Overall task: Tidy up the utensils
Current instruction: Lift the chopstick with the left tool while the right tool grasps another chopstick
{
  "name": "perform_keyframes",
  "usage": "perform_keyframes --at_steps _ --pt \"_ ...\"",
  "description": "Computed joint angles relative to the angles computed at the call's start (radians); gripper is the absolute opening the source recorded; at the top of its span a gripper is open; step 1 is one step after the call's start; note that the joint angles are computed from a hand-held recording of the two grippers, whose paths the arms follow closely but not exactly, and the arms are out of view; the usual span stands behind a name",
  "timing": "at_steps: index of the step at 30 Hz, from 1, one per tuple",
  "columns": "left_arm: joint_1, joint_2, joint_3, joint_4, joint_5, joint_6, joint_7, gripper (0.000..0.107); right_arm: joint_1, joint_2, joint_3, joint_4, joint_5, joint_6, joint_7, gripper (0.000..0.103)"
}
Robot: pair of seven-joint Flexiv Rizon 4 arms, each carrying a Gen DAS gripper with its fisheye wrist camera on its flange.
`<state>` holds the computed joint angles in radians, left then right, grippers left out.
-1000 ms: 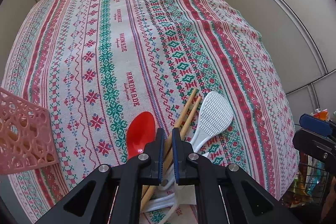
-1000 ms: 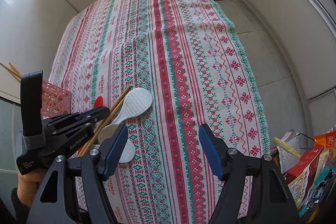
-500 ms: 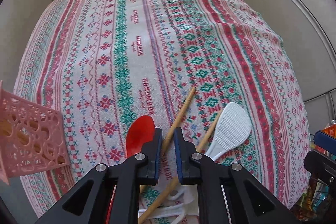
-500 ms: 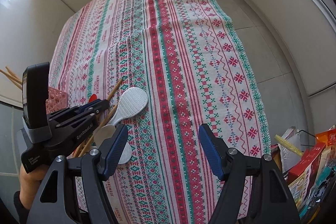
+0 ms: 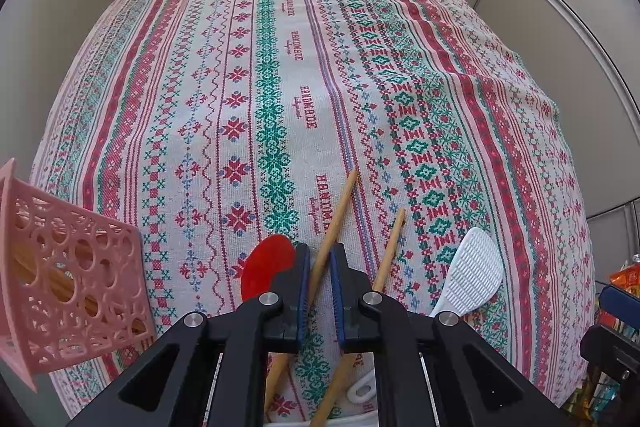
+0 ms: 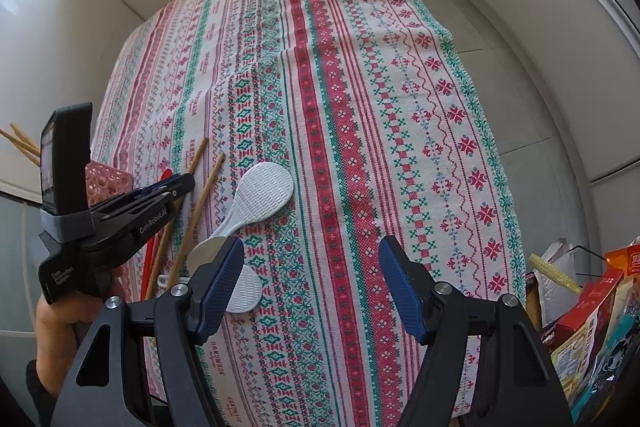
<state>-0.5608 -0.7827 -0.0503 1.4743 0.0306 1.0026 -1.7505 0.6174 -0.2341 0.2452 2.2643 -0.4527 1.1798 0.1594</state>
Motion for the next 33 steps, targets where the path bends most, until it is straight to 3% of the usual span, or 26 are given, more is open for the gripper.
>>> perform_keyframes --at_steps 17,25,26,30,33 --pt "0.095 0.280 -0.055 0.372 -0.073 0.336 0.062 0.006 0.038 -0.061 -0.027 -0.079 -0.031 0.038 0.000 0.072" --pt "0.156 0.394 -0.093 0.532 -0.124 0.467 0.117 0.006 0.059 -0.150 -0.047 -0.168 -0.037 0.109 -0.059 0.072" --pt "0.162 0.403 -0.096 0.545 -0.130 0.477 0.125 0.006 0.064 -0.164 -0.053 -0.179 -0.035 0.123 -0.068 0.070" --pt "0.228 0.444 -0.156 0.617 -0.188 0.525 0.185 0.006 0.057 -0.228 -0.045 -0.232 0.022 0.167 -0.124 0.044" --pt "0.278 0.469 -0.202 0.664 -0.236 0.561 0.231 0.006 0.036 -0.286 -0.017 -0.278 0.092 0.214 -0.186 0.032"
